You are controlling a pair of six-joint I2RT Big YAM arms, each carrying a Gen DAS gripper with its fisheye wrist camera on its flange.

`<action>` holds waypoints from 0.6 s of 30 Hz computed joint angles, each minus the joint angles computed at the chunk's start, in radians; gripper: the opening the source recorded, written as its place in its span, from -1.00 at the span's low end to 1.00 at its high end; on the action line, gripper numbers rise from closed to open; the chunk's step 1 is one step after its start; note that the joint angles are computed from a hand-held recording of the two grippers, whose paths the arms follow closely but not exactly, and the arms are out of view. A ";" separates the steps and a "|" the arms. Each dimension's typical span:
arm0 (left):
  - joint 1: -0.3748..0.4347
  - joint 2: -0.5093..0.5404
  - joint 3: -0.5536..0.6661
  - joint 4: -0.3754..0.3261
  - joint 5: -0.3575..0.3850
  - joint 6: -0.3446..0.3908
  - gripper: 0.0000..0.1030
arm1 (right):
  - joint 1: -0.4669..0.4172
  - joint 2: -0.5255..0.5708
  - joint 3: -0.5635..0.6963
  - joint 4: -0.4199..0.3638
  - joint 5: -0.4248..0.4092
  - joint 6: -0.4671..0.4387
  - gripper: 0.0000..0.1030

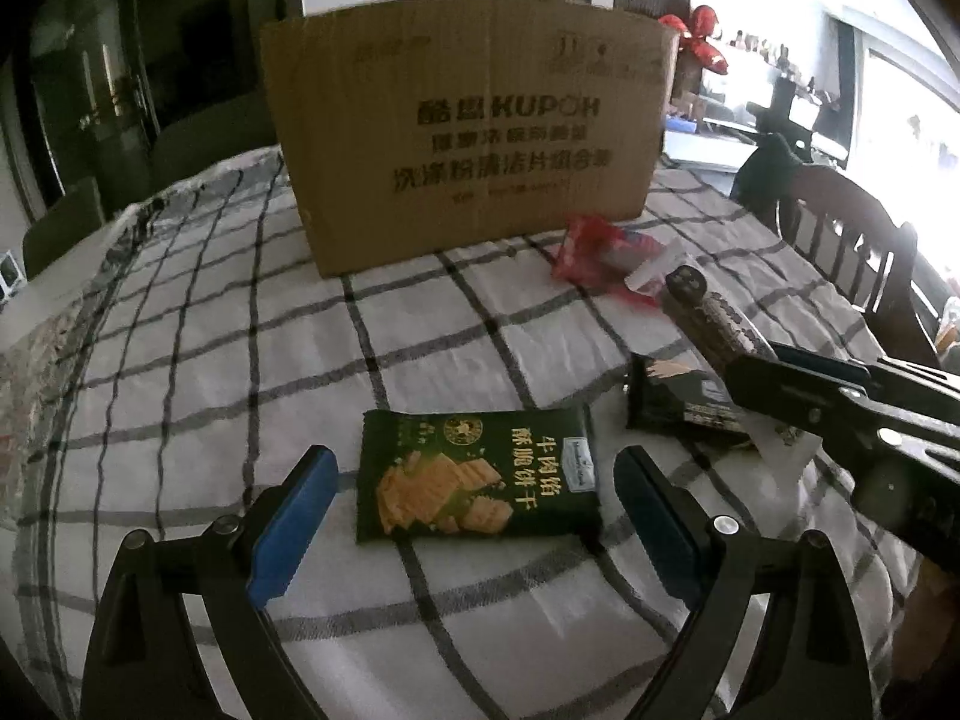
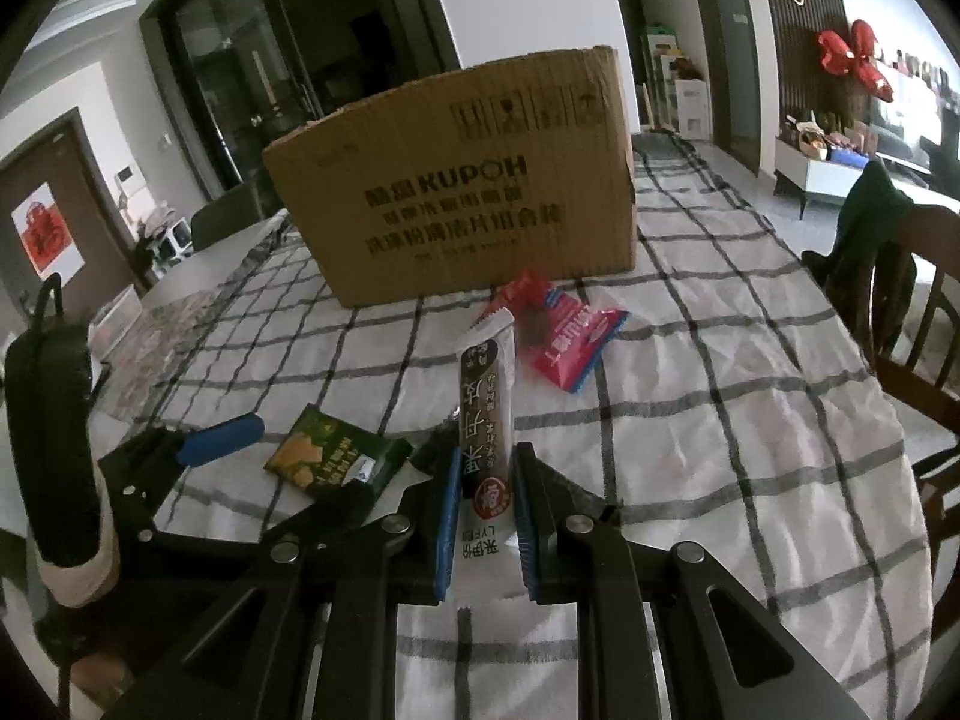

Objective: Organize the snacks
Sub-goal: 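Lift the stick snack with the right tool while the left tool approaches the green cracker pack, then grasp the green cracker pack with the left tool while the right tool carries the stick toward the box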

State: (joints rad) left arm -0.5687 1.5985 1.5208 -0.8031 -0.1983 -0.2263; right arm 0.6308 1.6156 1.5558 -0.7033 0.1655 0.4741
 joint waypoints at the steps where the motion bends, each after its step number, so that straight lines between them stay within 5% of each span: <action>1: 0.003 0.004 0.004 -0.005 0.010 -0.005 0.83 | 0.000 0.003 0.001 0.000 0.003 0.000 -0.65; 6: 0.003 0.033 0.037 -0.061 0.009 -0.017 0.77 | -0.005 0.015 0.007 0.006 -0.024 0.012 -0.65; 18: 0.004 -0.004 -0.004 -0.033 -0.006 -0.065 0.57 | 0.009 0.017 0.019 0.009 -0.005 -0.006 -0.65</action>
State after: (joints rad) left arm -0.5643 1.5949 1.5168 -0.8362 -0.2048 -0.2916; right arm 0.6397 1.6324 1.5746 -0.6948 0.1609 0.4684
